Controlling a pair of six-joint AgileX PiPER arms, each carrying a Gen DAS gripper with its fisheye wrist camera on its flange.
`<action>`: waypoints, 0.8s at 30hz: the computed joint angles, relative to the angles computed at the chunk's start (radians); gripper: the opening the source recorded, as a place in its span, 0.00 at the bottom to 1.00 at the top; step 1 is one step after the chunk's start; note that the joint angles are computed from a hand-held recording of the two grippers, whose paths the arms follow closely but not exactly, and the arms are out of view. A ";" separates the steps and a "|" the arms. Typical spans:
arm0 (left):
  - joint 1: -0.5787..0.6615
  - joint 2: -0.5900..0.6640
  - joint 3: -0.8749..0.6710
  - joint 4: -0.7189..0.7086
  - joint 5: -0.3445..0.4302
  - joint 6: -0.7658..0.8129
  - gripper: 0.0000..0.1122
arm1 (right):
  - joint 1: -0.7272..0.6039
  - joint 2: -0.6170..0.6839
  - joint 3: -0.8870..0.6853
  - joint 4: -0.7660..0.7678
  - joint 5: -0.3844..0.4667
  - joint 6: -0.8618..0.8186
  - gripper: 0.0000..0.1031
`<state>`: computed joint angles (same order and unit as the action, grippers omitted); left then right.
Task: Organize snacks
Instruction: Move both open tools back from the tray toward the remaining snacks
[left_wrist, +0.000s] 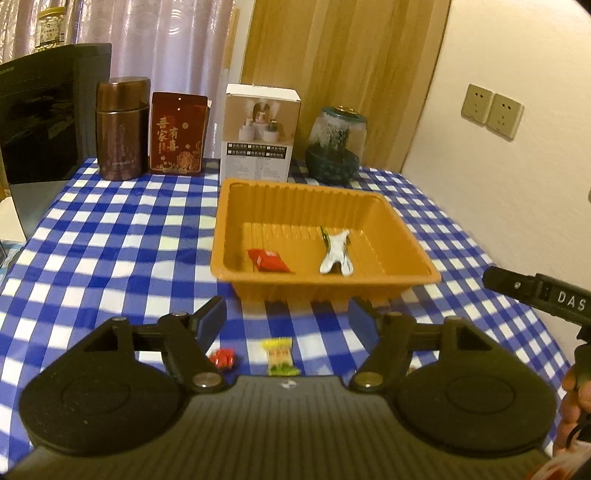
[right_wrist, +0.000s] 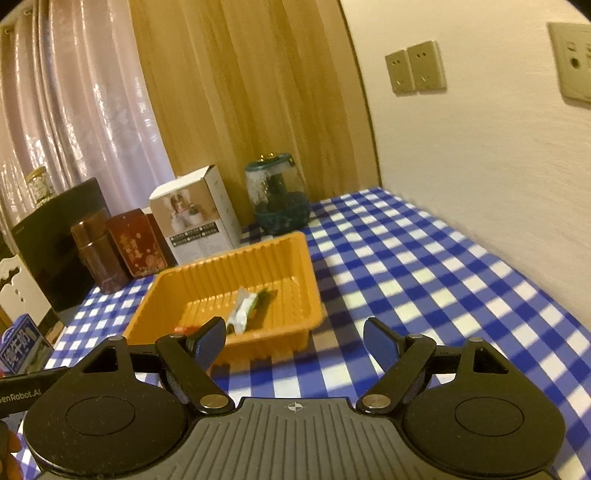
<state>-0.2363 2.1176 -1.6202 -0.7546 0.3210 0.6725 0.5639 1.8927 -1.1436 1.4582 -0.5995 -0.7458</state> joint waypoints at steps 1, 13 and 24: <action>0.001 -0.019 0.038 -0.034 -0.014 0.036 0.62 | 0.010 -0.010 0.019 -0.004 -0.007 0.014 0.79; 0.028 -0.148 0.364 -0.540 -0.098 0.625 0.62 | 0.091 -0.055 0.220 -0.010 -0.027 0.128 0.79; 0.044 -0.099 0.397 -0.690 -0.064 0.930 0.62 | 0.104 -0.015 0.251 -0.037 0.008 0.180 0.79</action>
<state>-0.1923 2.0184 -1.2230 -1.4445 0.2573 1.6027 0.6682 1.8781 -0.8927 1.4217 -0.5913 -0.5662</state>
